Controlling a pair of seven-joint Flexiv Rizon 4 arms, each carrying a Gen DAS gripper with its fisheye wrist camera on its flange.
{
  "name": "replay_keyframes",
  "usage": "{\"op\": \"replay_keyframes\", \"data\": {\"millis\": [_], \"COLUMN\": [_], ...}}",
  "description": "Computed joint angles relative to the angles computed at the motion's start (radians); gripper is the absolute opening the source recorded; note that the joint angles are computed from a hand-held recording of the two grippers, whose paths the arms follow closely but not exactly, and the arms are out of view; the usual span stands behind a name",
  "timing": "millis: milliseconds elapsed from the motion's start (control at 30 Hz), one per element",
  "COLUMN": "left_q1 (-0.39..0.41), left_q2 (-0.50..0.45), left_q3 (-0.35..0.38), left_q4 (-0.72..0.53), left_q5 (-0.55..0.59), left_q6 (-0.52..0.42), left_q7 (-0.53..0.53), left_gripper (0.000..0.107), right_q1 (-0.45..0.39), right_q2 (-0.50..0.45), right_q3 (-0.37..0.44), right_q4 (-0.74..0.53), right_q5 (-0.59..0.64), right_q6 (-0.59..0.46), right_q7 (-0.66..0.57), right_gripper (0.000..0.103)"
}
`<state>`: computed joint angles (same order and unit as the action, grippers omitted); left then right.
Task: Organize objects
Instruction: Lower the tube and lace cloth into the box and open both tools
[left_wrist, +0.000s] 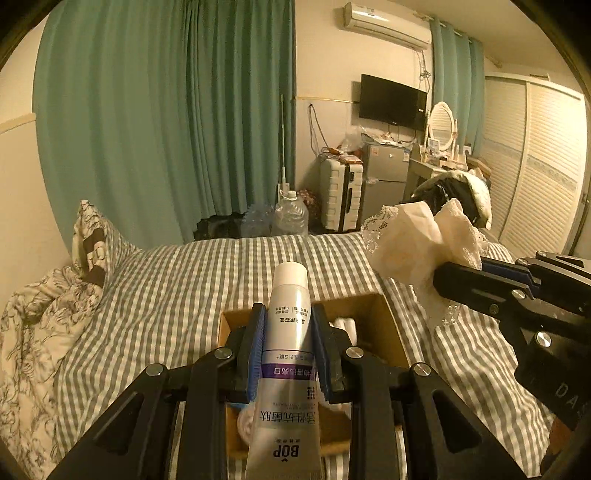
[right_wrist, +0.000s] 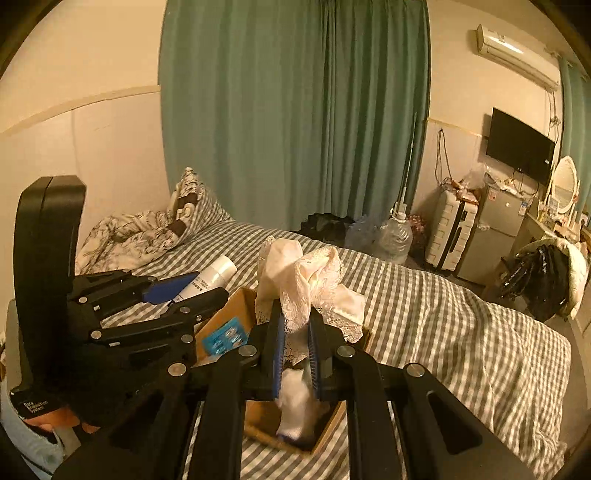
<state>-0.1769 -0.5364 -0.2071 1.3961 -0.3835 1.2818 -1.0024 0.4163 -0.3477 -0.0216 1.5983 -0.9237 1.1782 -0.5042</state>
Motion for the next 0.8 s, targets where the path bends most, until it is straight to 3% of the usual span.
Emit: {"op": "replay_keyframes", "data": {"millis": [233, 433, 667, 800], "left_q1": [-0.044, -0.052, -0.055, -0.049], "left_q2": [-0.133, -0.201, -0.231, -0.221], "left_q3": [0.055, 0.073, 0.087, 0.083], "left_q4": [-0.17, -0.229, -0.256, -0.23], "left_q5": [0.072, 0.11, 0.138, 0.141], "left_q6": [-0.088, -0.164, -0.241, -0.219], "left_q7": [-0.058, -0.075, -0.096, -0.108], "left_gripper": [0.025, 0.025, 0.025, 0.026], "right_q1": [-0.029, -0.038, -0.024, -0.021], "right_q2": [-0.12, -0.199, -0.223, -0.211], "right_q3": [0.025, 0.047, 0.036, 0.036], "right_q4": [-0.109, -0.165, -0.17, -0.152], "right_q5": [0.191, 0.356, 0.435, 0.466], "right_q6": [-0.015, -0.045, -0.074, -0.059], "right_q7": [-0.16, -0.277, -0.325, -0.321], "right_gripper": [0.011, 0.011, 0.012, 0.026]}}
